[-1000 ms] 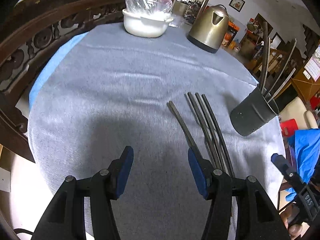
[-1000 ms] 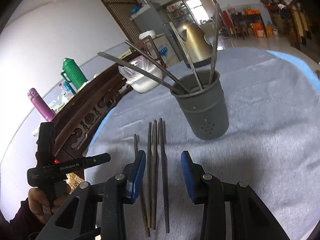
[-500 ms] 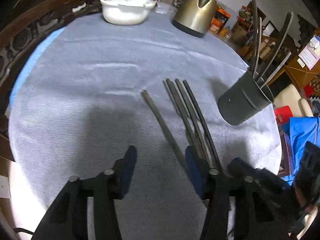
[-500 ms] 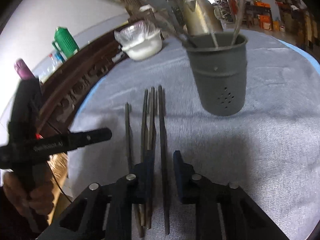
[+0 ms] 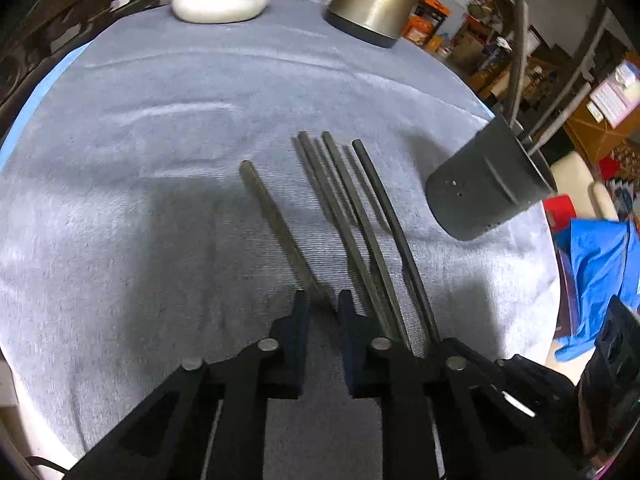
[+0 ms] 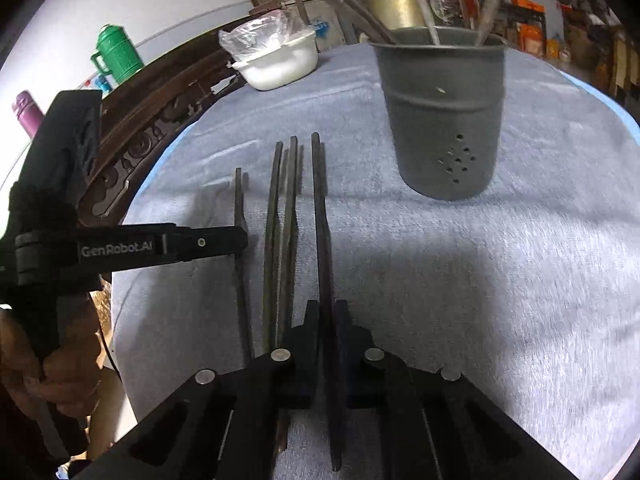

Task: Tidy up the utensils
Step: 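Grasp a chopstick with the right gripper while the left gripper grasps another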

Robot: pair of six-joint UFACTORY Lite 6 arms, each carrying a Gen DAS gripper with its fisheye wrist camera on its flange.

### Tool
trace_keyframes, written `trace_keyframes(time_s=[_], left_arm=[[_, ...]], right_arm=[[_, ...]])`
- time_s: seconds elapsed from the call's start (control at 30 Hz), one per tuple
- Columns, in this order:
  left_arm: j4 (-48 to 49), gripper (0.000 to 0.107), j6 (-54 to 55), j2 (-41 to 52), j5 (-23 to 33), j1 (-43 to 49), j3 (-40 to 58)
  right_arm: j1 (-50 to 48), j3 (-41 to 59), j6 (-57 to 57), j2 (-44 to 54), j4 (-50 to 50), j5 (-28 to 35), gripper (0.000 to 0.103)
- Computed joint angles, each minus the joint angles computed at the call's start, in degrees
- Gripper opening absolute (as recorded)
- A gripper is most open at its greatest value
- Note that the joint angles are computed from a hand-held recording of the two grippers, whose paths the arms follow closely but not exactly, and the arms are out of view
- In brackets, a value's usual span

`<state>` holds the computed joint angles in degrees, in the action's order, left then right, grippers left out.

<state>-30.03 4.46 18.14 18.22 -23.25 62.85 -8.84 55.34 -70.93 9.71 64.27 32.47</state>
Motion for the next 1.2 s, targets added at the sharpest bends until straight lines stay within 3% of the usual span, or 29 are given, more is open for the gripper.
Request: trace_keyframes(time_s=[0.13,0.3,0.57,0.77,0.93,1.2], left_arm=[[2.1,0.015,1.8,1.1,1.7,0.1,1.9],[1.9,0.015,9.2,1.9,7.6,2.8,4.7],[10.7,0.015,13.5,2.1,16.1,5.6,8.1],[9.8,0.018,18.5,0.2,18.2,10.5,6.3],[4.7,0.018,21.9,-0.4,17.7,14.2,6.3],[2.7,0.018,18.8,8.7,20.8,16.5,19.4]], right_arm=[[-2.8,1.5,6.8,1.1,-3.5,4.8,0.007],[-7.1,1.6,12.9,1.9,-5.3,11.8,0.007],[-9.6,1.9,16.7,3.1,-7.1,18.8,0.007],[-8.6,4.7,18.8,3.4,-11.4,18.7,0.011],[-8.4,9.1,16.6,2.8,-8.8,16.6,0.013],[-1.2,18.1,23.8,9.6,-13.5,6.4,0.013]])
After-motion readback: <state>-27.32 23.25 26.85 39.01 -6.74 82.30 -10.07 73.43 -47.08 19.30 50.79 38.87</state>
